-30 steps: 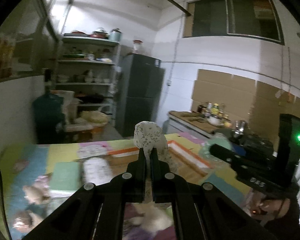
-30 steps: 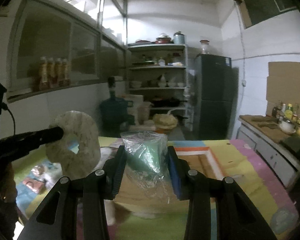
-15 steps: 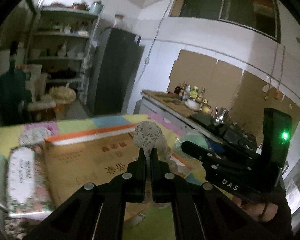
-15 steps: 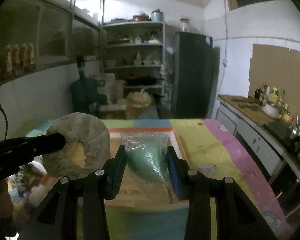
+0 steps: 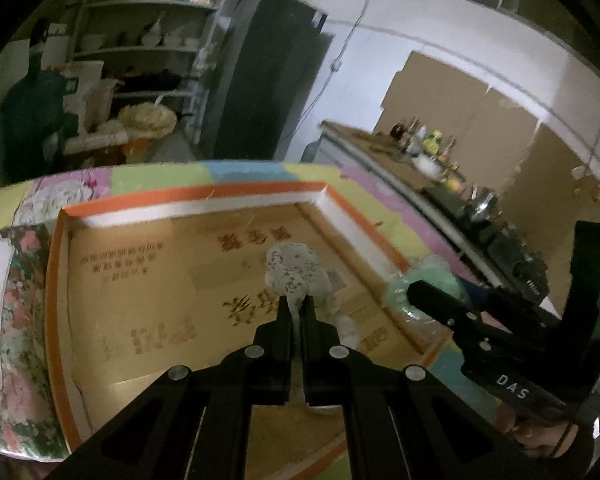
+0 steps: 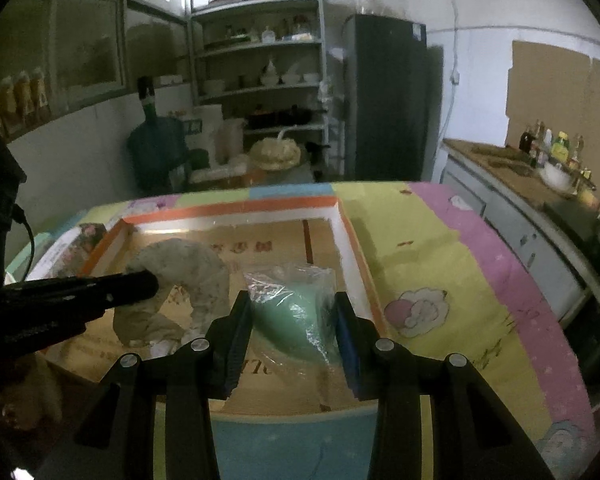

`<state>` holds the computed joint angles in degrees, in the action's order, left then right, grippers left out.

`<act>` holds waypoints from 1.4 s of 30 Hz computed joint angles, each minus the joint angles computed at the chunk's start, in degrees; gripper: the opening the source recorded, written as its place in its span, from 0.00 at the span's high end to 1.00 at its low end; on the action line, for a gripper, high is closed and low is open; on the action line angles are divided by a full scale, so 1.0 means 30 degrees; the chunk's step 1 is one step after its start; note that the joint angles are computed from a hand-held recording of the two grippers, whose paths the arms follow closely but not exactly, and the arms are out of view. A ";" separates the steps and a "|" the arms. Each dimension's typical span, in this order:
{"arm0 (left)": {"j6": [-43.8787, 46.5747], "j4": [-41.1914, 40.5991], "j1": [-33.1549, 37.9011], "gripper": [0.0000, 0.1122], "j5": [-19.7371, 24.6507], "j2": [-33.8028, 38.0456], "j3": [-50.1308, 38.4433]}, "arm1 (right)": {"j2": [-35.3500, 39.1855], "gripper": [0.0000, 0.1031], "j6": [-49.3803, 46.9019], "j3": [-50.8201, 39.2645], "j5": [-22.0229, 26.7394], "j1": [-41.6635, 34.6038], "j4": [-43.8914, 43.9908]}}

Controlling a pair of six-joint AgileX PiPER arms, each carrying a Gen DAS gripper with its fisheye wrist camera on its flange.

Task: Organize soft objects
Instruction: 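Carry the scrunchie and green bag into the cardboard tray, opening the left tool, then open the right tool to drop the green bag into the tray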

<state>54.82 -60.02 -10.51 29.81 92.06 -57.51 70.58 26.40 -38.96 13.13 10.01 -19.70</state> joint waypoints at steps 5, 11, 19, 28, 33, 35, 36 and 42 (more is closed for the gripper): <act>-0.3858 0.3725 -0.0701 0.97 -0.0439 0.0796 -0.0732 | 0.0963 0.60 0.0219 -0.0346 0.0249 -0.0026 0.0045; -0.5114 0.5098 -0.1061 0.96 -0.0560 0.1105 -0.0882 | 0.1817 0.60 -0.3074 -0.0634 0.0390 -0.0727 0.3288; -0.3638 0.3405 -0.0572 0.62 -0.0232 0.0628 -0.0489 | 0.1950 0.57 -0.6573 -0.0492 0.0094 -0.1279 0.6570; -0.1992 0.1254 0.0183 0.35 0.0112 -0.0678 0.0154 | 0.1419 0.46 -0.3744 -0.0122 -0.0261 -0.0697 0.3744; -0.0218 -0.0263 0.0614 0.24 -0.0025 -0.1815 0.0865 | 0.0969 0.41 -0.0957 0.0008 -0.0068 -0.0199 0.1042; 0.0448 -0.0901 0.0899 0.23 0.0115 -0.2270 0.1114 | 0.0694 0.39 0.0358 0.0100 -0.0004 -0.0009 -0.0206; 0.0805 -0.1241 0.1069 0.23 0.0240 -0.2491 0.1251 | 0.0564 0.37 0.0689 0.0113 0.0039 0.0040 -0.0509; 0.1750 -0.2324 0.1538 0.23 -0.0431 -0.4123 0.2246 | -0.0692 0.35 0.4158 0.0419 0.0577 0.0961 -0.3545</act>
